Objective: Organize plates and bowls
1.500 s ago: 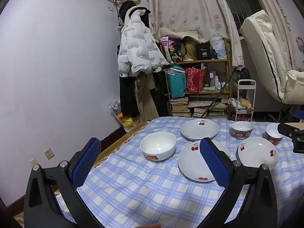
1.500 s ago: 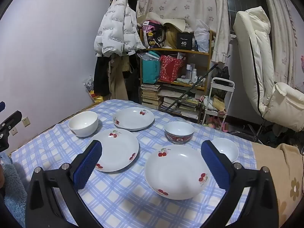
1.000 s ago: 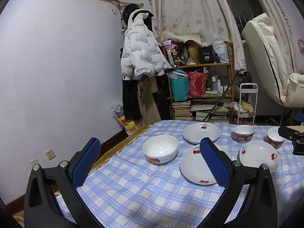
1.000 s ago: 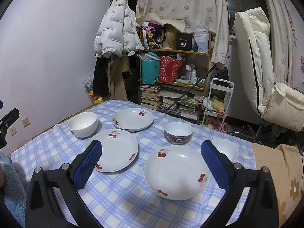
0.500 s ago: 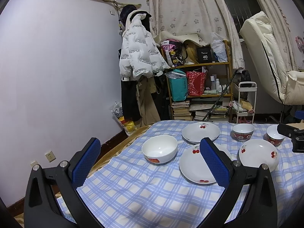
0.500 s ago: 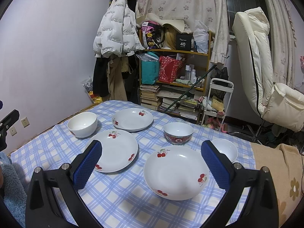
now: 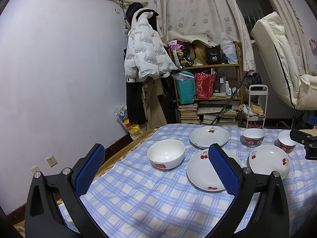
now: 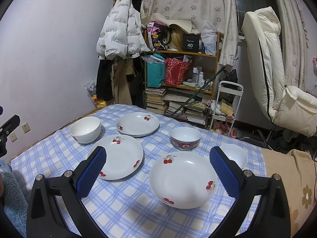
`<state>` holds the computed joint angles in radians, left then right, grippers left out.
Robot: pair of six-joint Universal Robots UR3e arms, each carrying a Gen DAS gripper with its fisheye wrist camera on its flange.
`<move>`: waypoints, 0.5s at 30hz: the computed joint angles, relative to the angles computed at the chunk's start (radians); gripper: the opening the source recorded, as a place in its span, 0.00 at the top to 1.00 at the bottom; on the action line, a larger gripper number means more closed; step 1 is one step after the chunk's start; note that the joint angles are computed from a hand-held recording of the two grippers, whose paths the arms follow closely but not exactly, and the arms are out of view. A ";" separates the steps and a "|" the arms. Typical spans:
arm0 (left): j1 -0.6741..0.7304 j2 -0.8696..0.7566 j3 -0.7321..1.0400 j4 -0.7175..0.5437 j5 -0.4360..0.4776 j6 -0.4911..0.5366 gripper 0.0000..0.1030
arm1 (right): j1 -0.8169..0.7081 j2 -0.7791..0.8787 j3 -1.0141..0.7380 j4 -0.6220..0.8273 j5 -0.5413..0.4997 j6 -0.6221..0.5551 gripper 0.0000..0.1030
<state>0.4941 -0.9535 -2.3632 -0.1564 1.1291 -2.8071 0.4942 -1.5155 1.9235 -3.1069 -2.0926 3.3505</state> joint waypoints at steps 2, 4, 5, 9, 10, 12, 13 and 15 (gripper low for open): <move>0.010 -0.001 0.003 -0.003 -0.011 0.001 0.01 | 0.001 0.001 0.000 -0.002 -0.002 0.000 0.00; 0.006 -0.003 0.002 -0.001 -0.007 0.003 0.01 | 0.000 0.001 0.000 -0.002 0.000 0.001 0.00; 0.007 -0.003 0.004 -0.003 -0.007 0.002 0.01 | 0.001 0.002 0.000 -0.002 -0.002 0.002 0.00; 0.003 -0.011 -0.003 0.009 -0.003 0.002 0.01 | -0.001 0.002 -0.001 0.001 0.000 0.001 0.00; 0.003 -0.010 -0.008 0.013 -0.003 0.002 0.01 | -0.001 0.001 -0.001 0.001 0.002 0.001 0.00; 0.002 -0.011 -0.007 0.013 -0.002 0.002 0.01 | 0.000 0.001 -0.001 0.002 0.000 -0.001 0.00; 0.002 -0.010 -0.008 0.015 -0.002 0.001 0.01 | -0.002 0.001 -0.001 0.000 0.002 0.000 0.00; 0.001 -0.013 0.000 0.008 -0.002 0.003 0.01 | -0.003 0.001 0.000 0.000 0.004 -0.001 0.00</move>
